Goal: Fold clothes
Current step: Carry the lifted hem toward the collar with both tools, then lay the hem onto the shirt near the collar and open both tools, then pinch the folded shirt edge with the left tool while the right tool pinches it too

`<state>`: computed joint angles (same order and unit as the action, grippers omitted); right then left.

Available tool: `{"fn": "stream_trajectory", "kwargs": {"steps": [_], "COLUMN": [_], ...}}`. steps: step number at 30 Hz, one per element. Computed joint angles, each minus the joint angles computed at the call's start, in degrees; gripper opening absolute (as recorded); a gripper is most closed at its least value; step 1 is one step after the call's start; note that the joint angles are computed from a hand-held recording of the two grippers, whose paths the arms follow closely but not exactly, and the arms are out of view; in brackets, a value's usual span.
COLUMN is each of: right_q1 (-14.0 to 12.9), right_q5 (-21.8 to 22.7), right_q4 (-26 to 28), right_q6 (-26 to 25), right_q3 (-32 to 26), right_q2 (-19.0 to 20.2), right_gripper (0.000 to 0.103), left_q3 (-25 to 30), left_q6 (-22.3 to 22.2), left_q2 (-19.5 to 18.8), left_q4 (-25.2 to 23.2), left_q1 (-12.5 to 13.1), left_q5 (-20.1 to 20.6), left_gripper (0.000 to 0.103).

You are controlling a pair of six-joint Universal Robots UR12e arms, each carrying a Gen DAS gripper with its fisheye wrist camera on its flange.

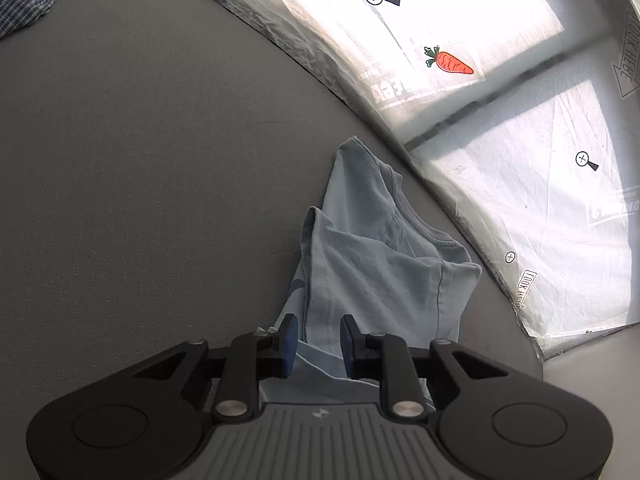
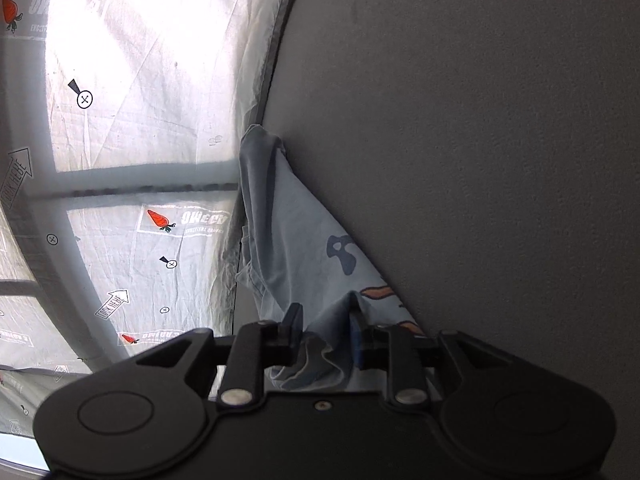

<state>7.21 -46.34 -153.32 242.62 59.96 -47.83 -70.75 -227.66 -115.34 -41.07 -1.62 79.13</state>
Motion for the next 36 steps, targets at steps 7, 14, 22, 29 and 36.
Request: {"fn": "stream_trajectory", "kwargs": {"steps": [7, 14, 22, 29, 36], "right_q1": [0.19, 0.22, 1.16, 1.46, 2.72], "right_q5": [-5.78, -0.46, -3.01, -6.25, -10.2], "right_q4": [-18.32, -15.17, 2.05, 4.93, 10.66], "right_q6": [18.53, 16.18, 4.5, -1.09, -7.16], "right_q3": [2.69, 0.89, -1.28, -10.86, -24.71], "right_q2": [0.32, 1.5, 1.02, 5.29, 12.31], "right_gripper": [0.044, 0.023, 0.012, 0.022, 0.02], "left_q3": [2.68, 3.97, 5.51, 11.81, 18.02], "left_q6": [7.0, 6.71, 3.74, 12.17, 14.07], "left_q2": [-1.22, -2.62, -3.66, -7.31, -12.19], "left_q4": [-4.45, -6.05, -11.2, -11.33, -11.53], "left_q1": [-0.61, -0.87, -0.09, -0.46, -0.34], "left_q5": [-1.55, -3.64, -5.1, 2.9, 3.75], "left_gripper": [0.033, 0.04, 0.04, 0.052, 0.055]}}
